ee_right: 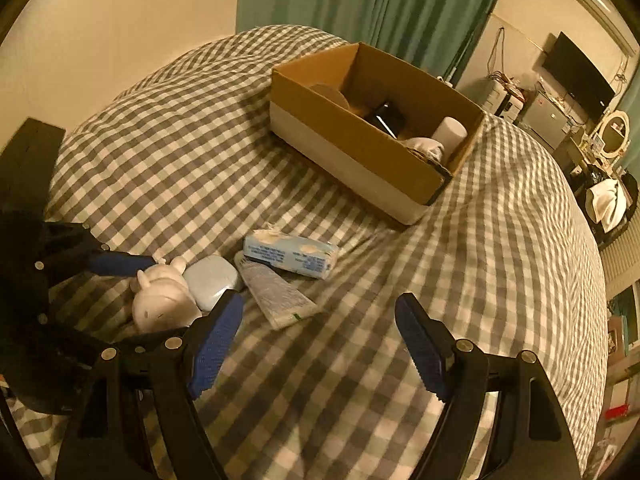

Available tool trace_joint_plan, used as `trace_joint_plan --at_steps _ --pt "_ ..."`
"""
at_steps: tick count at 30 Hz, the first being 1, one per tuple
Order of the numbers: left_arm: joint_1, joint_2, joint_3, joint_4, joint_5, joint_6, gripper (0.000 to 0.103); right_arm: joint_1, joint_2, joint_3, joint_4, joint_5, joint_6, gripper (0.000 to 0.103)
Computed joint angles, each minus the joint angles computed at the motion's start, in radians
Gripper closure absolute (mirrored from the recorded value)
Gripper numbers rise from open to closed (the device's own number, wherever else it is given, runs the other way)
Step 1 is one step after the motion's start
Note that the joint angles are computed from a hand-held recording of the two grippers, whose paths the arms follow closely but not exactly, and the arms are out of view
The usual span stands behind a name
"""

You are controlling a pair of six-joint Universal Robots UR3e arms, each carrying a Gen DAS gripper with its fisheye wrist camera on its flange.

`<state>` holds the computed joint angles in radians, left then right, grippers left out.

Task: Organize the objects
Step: 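Move both tools to the remaining items and grasp the white figurine with the left gripper, then grasp the toothpaste tube with the right gripper while the left gripper holds the figurine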

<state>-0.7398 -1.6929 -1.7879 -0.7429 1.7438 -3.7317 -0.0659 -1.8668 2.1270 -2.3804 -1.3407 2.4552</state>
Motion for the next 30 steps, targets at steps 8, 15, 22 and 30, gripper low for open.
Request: trace_joint_plan --at_steps 8,15,22,30 --pt "0.013 0.124 -0.019 -0.032 0.187 -0.015 0.037 0.045 0.085 -0.069 0.021 -0.012 0.014 0.025" --pt "0.064 0.176 -0.064 -0.060 0.253 -0.014 0.037 0.177 0.324 -0.185 0.035 -0.118 0.048 0.046" --pt "0.077 0.167 -0.089 -0.025 0.229 0.011 0.037 0.250 0.432 -0.263 0.056 -0.198 0.043 0.059" --pt "0.092 0.215 -0.119 -0.023 0.206 -0.011 0.037 0.298 0.422 -0.250 0.031 -0.233 0.016 0.079"
